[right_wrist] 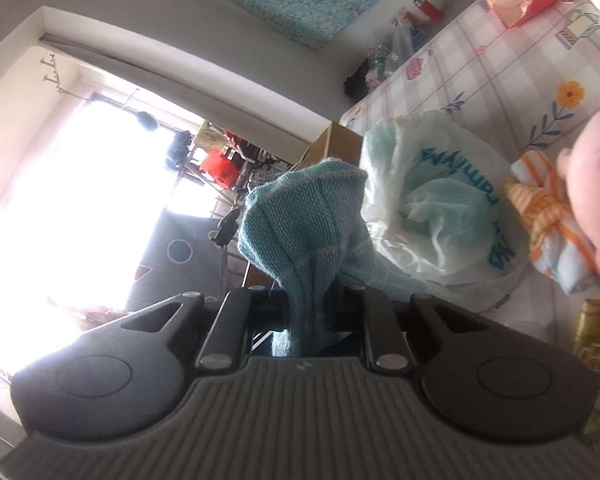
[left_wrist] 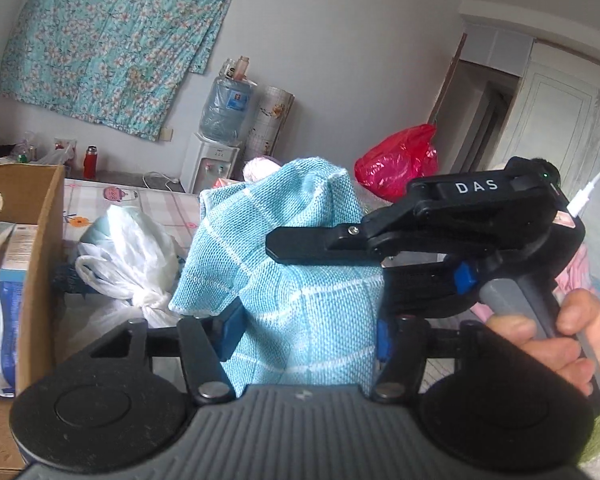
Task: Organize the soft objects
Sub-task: 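Lift the blue towel with both grippers and carry it over the box, then lower the blue towel into the box and open both grippers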
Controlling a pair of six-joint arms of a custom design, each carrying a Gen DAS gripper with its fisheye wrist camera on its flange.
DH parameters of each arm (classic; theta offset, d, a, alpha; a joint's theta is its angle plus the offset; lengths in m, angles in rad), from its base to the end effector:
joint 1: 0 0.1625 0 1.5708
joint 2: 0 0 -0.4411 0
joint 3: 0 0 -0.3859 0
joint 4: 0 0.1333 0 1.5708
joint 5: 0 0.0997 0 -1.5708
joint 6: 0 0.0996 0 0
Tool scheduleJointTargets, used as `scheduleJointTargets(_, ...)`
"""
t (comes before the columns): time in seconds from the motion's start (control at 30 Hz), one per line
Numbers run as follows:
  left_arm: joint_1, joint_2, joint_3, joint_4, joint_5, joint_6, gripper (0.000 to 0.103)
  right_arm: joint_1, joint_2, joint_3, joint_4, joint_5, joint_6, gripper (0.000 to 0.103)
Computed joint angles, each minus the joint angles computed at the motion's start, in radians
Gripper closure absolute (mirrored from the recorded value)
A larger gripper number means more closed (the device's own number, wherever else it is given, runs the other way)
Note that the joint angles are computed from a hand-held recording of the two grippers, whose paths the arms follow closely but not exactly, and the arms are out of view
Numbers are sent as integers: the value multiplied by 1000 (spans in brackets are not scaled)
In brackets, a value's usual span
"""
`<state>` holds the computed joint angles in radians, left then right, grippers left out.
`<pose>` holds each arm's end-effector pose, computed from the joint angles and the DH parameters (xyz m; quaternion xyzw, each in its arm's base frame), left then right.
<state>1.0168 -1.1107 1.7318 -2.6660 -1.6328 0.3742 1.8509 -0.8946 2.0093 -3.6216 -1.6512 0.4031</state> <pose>-0.2306 -0.6144 0.2902 -0.4414 -0.8655 0.2311 0.0511 0.2822 -0.5276 0.1815 0.0729 0.8889 -0.4368 0.1172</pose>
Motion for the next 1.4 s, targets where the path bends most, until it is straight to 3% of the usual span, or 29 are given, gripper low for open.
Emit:
scheduleJointTargets(0.17,17,-37,-39,-10,65,-42,59,33,52,-155,164,74,-36,89)
scheduleJointTargets(0.43,41,-28,-182,48,283,-108,75,81,240,-567,556,140,-86,88)
scheduleJointTargets(0.7,135,151,-565,455,404,-271,83,117,510,-1086,1021,10,-90,84)
scheduleJointTargets(0.87,170,274,-780,680,478,-331,84,121,640,-1330,1215,-115,-105,78)
scheduleJointTargets(0.93,175,290,-804,753,519,-353,84,129,660,-1366,1219,-185,-131,71)
scheduleJointTargets(1.0,178,327,-865,832,551,-365,84,126,647,-1340,1169,-196,-145,68)
scheduleJointTargets(1.23,166,398,-936,937,648,-292,84,117,498,-1074,904,-195,-185,59)
scheduleJointTargets(1.4,160,419,-926,905,676,-247,84,107,406,-890,741,-192,-196,57)
